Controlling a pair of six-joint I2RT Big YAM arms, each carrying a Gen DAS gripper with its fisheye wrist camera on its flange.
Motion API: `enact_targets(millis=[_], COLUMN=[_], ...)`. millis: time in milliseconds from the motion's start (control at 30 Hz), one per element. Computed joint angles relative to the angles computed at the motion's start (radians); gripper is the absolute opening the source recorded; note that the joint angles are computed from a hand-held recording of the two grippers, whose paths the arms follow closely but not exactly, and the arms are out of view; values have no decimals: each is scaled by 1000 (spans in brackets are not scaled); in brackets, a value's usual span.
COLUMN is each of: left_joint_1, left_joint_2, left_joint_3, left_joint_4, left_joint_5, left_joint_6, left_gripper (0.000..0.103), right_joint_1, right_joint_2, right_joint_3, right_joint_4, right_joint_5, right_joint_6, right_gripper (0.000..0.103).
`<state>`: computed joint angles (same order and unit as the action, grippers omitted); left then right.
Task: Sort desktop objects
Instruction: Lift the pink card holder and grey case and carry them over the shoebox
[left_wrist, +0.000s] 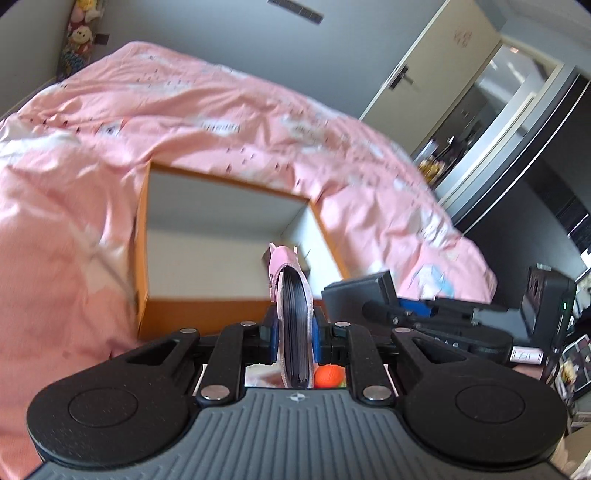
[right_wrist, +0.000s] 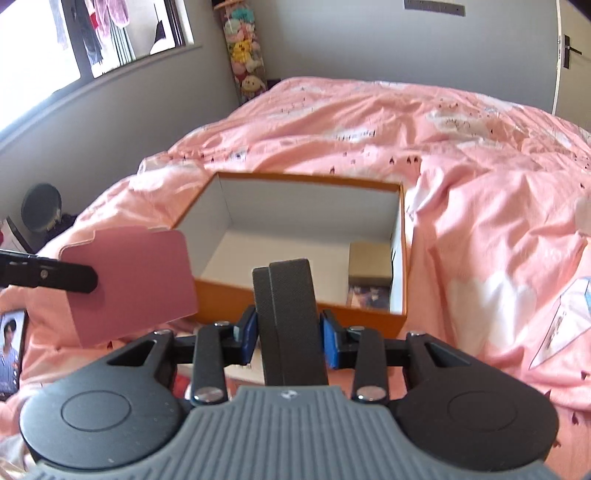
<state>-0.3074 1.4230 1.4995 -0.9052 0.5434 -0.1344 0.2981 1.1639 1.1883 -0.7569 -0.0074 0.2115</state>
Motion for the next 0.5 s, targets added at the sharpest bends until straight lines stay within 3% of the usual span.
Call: enact_targets(millis=[267, 367, 500], left_joint_1=[-26, -33, -43], left_joint_2=[142, 215, 308], left_joint_3=[98, 133, 178], left_joint_4=[164, 185, 163], left_joint_5=[-4, -3, -36], left_joint_6=[-188, -269, -345], left_gripper=[19, 19, 19], right_joint_1=[-49, -71, -92], right_joint_2=[86, 136, 197], right_joint_3=[73, 101, 132], right_joint_4=[59, 63, 57], right_joint_5=[47, 36, 22], right_joint_6=[19, 31, 33], right_gripper=[38, 38, 38])
